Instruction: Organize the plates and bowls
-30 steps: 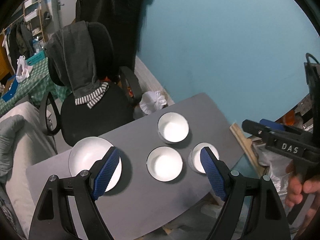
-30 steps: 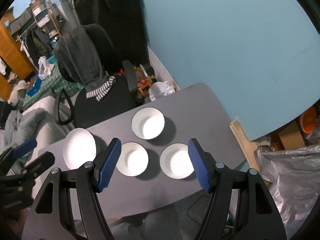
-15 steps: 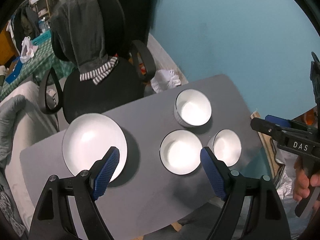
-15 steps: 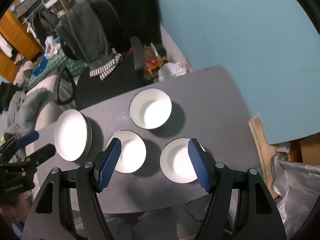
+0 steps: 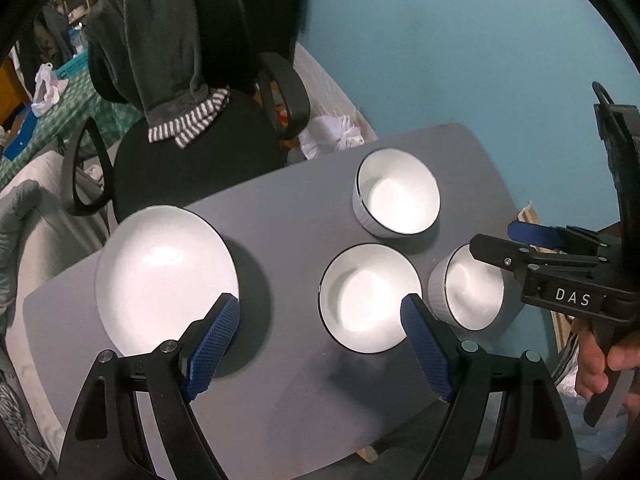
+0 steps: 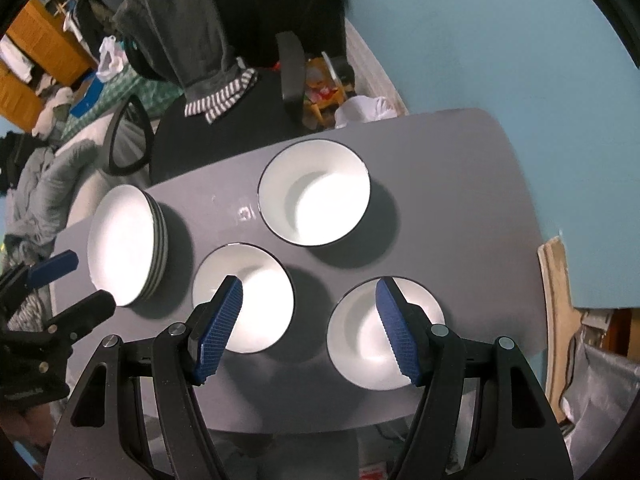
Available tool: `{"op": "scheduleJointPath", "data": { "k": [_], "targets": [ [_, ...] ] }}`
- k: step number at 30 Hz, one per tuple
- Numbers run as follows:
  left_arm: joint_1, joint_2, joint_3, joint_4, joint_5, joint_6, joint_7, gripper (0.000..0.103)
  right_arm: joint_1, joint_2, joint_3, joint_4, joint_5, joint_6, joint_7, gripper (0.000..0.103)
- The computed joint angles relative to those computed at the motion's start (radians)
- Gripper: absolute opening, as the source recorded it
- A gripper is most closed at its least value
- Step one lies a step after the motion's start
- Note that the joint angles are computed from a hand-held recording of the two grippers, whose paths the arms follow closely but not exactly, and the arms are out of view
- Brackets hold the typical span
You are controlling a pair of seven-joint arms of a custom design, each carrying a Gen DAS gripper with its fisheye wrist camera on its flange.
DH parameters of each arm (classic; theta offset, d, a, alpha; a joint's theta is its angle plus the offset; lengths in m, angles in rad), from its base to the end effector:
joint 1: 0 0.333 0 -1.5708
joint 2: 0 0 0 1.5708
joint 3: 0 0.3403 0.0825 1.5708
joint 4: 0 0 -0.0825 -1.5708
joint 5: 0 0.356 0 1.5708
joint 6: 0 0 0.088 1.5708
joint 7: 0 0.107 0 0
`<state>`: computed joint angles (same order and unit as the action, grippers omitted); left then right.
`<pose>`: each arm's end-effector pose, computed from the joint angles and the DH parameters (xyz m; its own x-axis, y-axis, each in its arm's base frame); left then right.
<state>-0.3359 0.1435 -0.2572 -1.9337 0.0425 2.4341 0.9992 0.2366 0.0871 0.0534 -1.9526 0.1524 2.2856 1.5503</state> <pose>0.5023 -0.3297 0.4907 -0.0682 -0.9793 0.1908 -0.9544 0.0084 -0.2983 0.5533 0.1679 0.4955 0.2361 -0.9623 -0.1352 -0.9503 -0.1995 -0.2391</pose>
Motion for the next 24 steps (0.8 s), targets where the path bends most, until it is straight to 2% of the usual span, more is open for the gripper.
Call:
{"op": "scheduleJointPath", "data": {
  "k": [11,14,18,23,24],
  "targets": [
    [-0.001,0.092,0.002,0.019,-0.040,-0.025,0.006,0.084,-0.002,0.079,0.012,0.012,0.026,0.015,-0.113,0.068],
    [0.013,0.103,-0.004,0.003,-0.096,0.003,0.020,0.084,-0.006,0.104,0.021,0.025,0.056,-0.004,-0.172,0.068],
    [0.021,0.132,-0.006,0.012,-0.139,-0.001,0.018,0.084,-0.003,0.134,0.025,0.039,0.063,-0.019,-0.216,0.068],
    [0.015,0.173,-0.003,0.041,-0.137,-0.023,0.006,0.083,-0.004,0.158,0.027,0.048,0.071,-0.034,-0.260,0.068],
    [0.014,0.179,-0.002,0.046,-0.137,-0.028,0.003,0.080,-0.006,0.163,0.028,0.050,0.073,-0.039,-0.270,0.068]
  ]
}}
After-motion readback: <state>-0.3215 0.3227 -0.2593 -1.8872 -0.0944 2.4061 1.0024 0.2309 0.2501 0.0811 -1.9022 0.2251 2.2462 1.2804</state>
